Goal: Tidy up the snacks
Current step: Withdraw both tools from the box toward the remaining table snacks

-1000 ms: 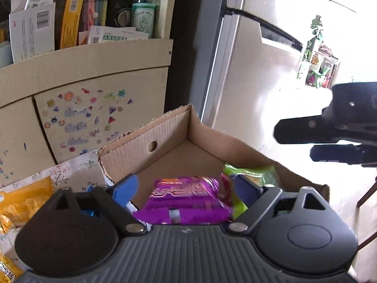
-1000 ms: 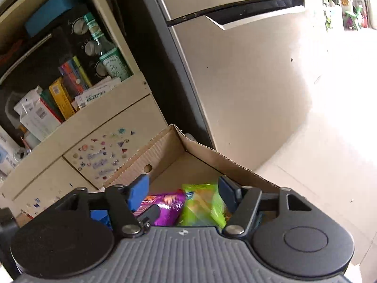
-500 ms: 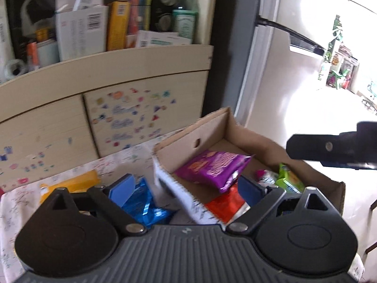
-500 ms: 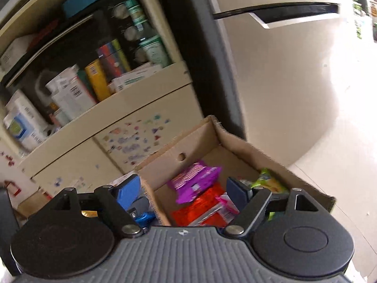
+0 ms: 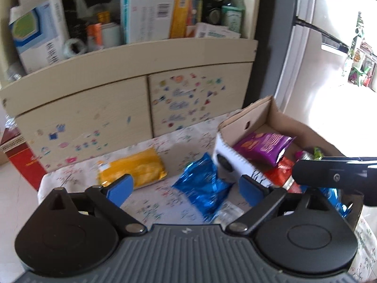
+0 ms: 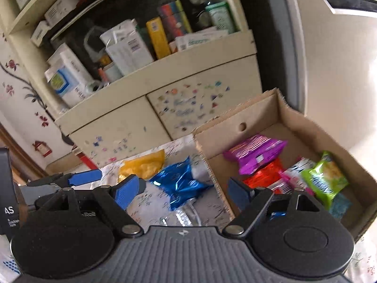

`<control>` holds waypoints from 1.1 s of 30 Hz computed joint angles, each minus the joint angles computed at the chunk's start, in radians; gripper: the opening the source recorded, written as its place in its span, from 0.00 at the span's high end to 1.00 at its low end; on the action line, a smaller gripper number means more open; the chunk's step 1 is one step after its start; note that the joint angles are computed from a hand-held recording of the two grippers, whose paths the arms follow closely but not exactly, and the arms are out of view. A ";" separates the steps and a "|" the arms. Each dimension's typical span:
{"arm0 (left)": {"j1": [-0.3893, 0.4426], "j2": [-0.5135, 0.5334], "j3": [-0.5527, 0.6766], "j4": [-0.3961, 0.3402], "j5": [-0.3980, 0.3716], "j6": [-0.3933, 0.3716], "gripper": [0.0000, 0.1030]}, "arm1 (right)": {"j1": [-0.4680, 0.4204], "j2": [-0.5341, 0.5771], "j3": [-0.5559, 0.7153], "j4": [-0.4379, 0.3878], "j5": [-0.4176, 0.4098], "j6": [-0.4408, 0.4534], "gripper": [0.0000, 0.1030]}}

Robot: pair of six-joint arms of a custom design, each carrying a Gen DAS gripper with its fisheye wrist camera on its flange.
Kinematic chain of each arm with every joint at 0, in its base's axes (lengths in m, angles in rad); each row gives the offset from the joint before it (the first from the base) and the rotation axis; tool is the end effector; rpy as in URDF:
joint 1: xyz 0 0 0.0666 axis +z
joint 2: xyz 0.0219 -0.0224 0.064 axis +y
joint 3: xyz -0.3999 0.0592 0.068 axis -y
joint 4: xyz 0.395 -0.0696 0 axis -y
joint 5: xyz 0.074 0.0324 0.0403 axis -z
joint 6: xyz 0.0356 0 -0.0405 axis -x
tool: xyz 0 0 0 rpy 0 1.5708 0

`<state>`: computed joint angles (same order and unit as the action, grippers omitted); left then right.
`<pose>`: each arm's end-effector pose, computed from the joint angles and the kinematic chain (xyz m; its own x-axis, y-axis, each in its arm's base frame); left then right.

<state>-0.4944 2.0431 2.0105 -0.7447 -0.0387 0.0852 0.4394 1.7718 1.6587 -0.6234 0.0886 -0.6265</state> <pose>0.6493 -0.3489 0.3659 -0.6534 0.2556 -0.7125 0.3957 0.9178 -0.0336 0.5823 0.2698 0.3906 -0.7061 0.3134 -0.6350 0.0612 0.9204 0.3862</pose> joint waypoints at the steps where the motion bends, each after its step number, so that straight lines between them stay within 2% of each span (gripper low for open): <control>1: 0.004 -0.006 -0.010 -0.002 -0.002 -0.002 0.07 | 0.002 0.003 0.001 -0.002 -0.008 -0.001 0.15; 6: 0.022 -0.038 -0.067 -0.016 -0.006 -0.025 0.07 | 0.008 0.027 0.020 -0.029 -0.065 -0.001 0.15; 10: 0.039 -0.066 -0.116 -0.021 0.022 -0.050 0.07 | 0.013 0.050 0.042 -0.050 -0.112 0.014 0.15; 14: 0.057 -0.089 -0.168 -0.026 0.082 -0.093 0.06 | 0.013 0.071 0.061 -0.072 -0.159 0.014 0.15; 17: 0.066 -0.103 -0.212 -0.028 0.124 -0.153 0.06 | 0.013 0.088 0.074 -0.087 -0.181 0.007 0.15; 25: 0.074 -0.131 -0.315 -0.016 0.201 -0.307 0.06 | 0.018 0.137 0.127 -0.149 -0.169 0.020 0.15; 29: 0.079 -0.126 -0.333 -0.017 0.228 -0.344 0.06 | 0.019 0.161 0.152 -0.181 -0.168 0.030 0.15; 33: 0.084 -0.112 -0.330 -0.021 0.249 -0.343 0.06 | 0.021 0.181 0.174 -0.203 -0.168 0.039 0.15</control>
<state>-0.4101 1.9307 1.6807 -0.7658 0.2103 -0.2580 0.4604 1.9533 1.8327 -0.8262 -0.0794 -0.5877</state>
